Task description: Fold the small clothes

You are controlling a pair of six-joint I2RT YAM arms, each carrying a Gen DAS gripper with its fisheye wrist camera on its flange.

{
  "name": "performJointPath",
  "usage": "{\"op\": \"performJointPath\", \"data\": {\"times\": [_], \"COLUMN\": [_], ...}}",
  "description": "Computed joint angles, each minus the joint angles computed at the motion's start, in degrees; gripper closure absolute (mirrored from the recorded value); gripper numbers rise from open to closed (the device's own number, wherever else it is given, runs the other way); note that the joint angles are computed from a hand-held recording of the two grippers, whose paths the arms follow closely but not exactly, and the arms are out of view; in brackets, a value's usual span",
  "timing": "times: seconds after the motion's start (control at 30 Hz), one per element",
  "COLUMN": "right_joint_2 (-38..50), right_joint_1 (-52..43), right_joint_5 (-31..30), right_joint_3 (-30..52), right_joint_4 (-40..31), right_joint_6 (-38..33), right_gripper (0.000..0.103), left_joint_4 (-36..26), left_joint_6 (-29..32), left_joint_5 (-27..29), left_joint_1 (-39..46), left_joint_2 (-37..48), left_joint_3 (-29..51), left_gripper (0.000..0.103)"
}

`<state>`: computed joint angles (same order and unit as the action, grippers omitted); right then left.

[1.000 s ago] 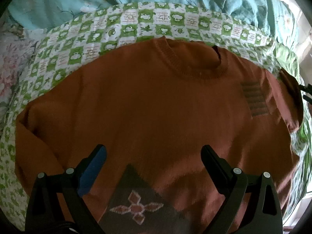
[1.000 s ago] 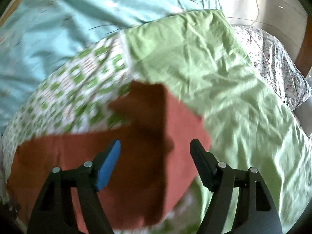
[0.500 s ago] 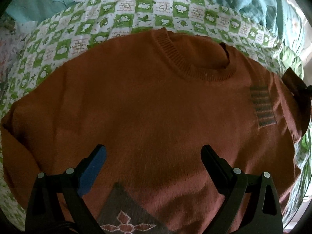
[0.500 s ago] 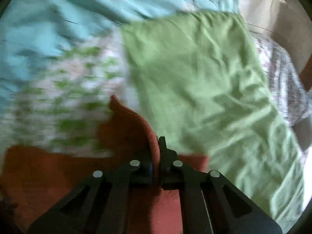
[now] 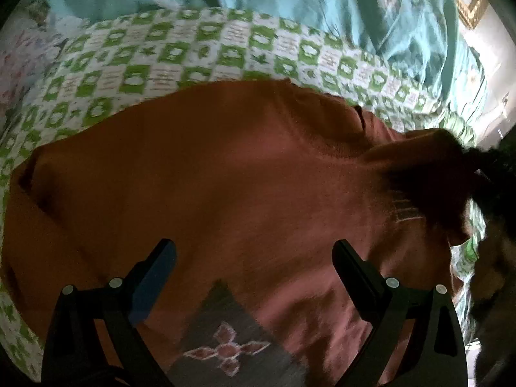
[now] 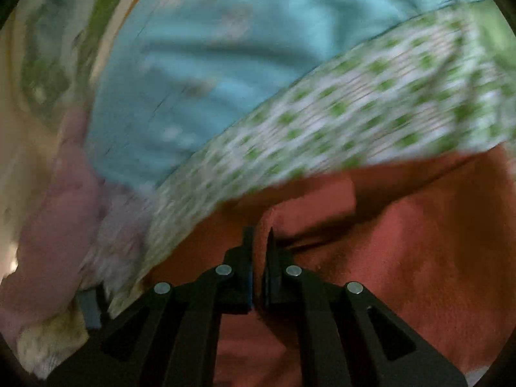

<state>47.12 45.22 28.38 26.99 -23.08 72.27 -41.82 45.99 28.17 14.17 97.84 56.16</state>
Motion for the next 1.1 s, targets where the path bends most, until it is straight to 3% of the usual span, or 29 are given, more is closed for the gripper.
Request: {"op": "performJointPath", "data": {"times": [0.1,0.2,0.27,0.37,0.43,0.57,0.63,0.7,0.77,0.83,0.9,0.97,1.1], "right_joint_2": [15.0,25.7,29.5,30.1,25.3,13.9,5.2,1.9,-1.2,-4.5,-5.9,-6.0,-5.7], "right_joint_1": [1.4,1.5,0.9,1.7,2.5,6.7,11.0,15.8,19.6,24.2,26.7,26.7,29.3], "right_joint_5": [-5.3,-11.9,-15.7,-16.1,-15.4,-8.8,-2.8,4.0,8.2,11.9,13.3,13.3,14.6], "right_joint_3": [0.2,1.1,1.3,0.6,-2.8,-5.6,-6.3,-4.1,-3.1,-2.5,-2.3,-2.0,-1.5], "right_joint_4": [17.0,27.3,29.7,29.1,27.8,17.2,6.7,-5.0,-14.1,-23.6,-28.4,-29.7,-32.4], "right_joint_6": [-2.7,-3.6,-2.8,-0.6,1.8,7.9,13.4,21.4,28.5,37.4,42.4,43.3,46.3], "right_gripper": [0.098,0.094,0.093,0.08,0.073,0.07,0.068,0.067,0.067,0.067,0.067,0.067,0.067], "left_joint_4": [-4.1,-6.0,-7.5,-9.0,-9.8,-11.2,-10.6,-8.7,-3.5,3.3,8.7,9.5,10.1], "left_joint_6": [2.7,3.2,4.0,3.7,2.6,-1.1,-2.3,-5.1,-10.3,-16.5,-20.8,-20.6,-14.5], "left_joint_5": [1.8,2.4,2.8,3.1,3.3,6.2,7.5,7.6,3.5,-4.4,-10.9,-11.3,-7.1], "left_joint_1": [3.2,3.9,4.5,3.5,2.1,-3.7,-7.2,-11.9,-17.6,-24.1,-28.5,-27.9,-18.7], "left_joint_2": [2.4,4.4,6.0,8.0,8.9,9.1,7.1,4.3,0.6,-1.3,-0.2,1.7,0.2], "left_joint_3": [3.5,5.6,7.0,8.3,8.5,8.8,7.5,5.1,0.7,-3.2,-5.6,-5.1,-5.0], "left_gripper": [0.005,0.005,0.005,0.005,0.005,0.005,0.005,0.005,0.003,0.003,0.014,0.056,0.058]}}
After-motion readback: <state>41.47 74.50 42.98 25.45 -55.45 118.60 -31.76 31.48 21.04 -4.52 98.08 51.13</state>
